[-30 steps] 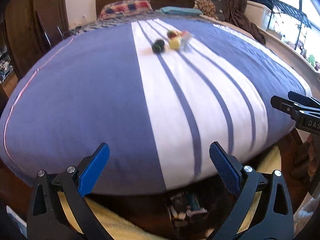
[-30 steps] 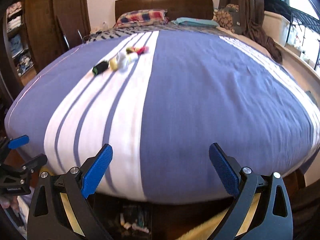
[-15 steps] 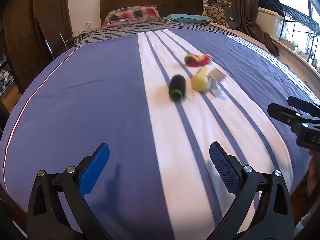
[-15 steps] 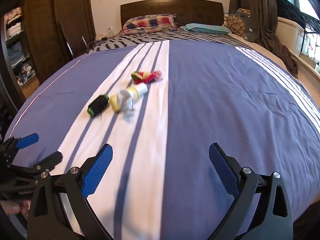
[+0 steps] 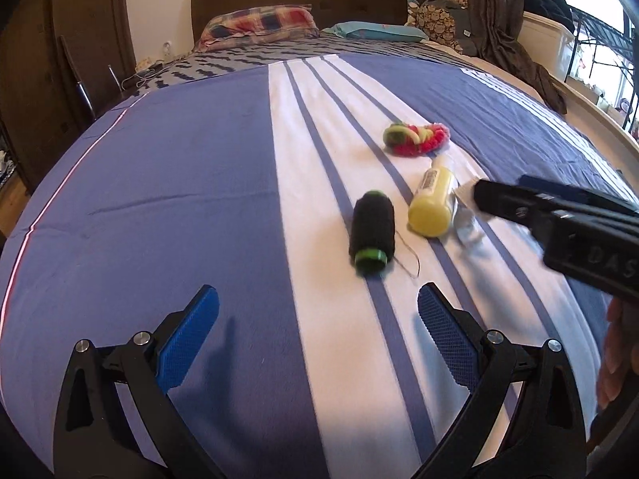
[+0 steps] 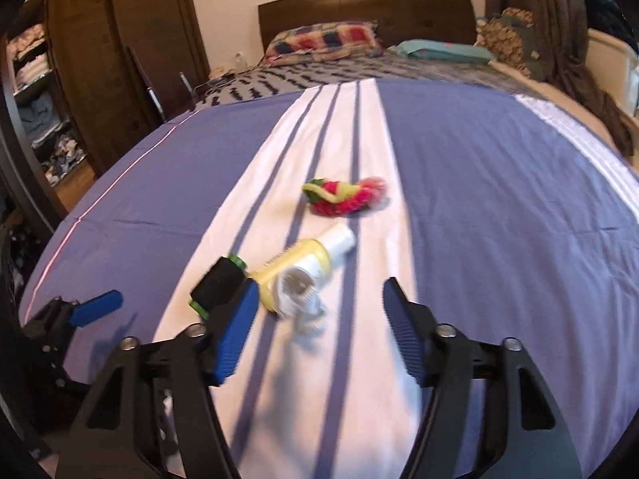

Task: Collect trash
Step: 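Grasp the black thread spool with left tool while right tool grasps white cap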

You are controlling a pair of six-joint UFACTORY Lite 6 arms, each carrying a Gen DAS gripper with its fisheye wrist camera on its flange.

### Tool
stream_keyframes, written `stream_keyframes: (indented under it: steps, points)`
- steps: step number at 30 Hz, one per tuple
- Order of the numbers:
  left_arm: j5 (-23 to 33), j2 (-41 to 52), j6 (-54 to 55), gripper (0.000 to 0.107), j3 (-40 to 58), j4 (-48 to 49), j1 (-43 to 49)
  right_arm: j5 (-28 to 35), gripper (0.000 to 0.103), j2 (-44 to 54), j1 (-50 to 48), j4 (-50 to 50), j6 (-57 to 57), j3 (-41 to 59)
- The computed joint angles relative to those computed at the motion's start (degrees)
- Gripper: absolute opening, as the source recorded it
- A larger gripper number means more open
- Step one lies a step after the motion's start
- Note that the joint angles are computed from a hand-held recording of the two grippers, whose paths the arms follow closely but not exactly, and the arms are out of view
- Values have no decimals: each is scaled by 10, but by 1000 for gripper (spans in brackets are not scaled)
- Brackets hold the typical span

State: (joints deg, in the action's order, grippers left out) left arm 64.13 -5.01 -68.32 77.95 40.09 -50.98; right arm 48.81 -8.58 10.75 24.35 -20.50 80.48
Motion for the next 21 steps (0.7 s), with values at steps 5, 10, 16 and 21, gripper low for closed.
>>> stream_keyframes:
  steps: [5, 10, 16, 21]
  points:
    - [-34, 34, 34, 93, 30, -11, 35, 4, 18, 49, 26, -17, 8, 31]
    - [-74, 74, 81, 72, 66, -49, 73, -7, 13, 49, 17, -22, -2, 30]
    - [-89, 102, 109, 36, 87, -73, 82, 1, 13, 28, -15, -7, -23, 21]
    - [-82, 87, 95, 24, 74, -69, 60, 18, 13, -17, -29, -9, -30, -6]
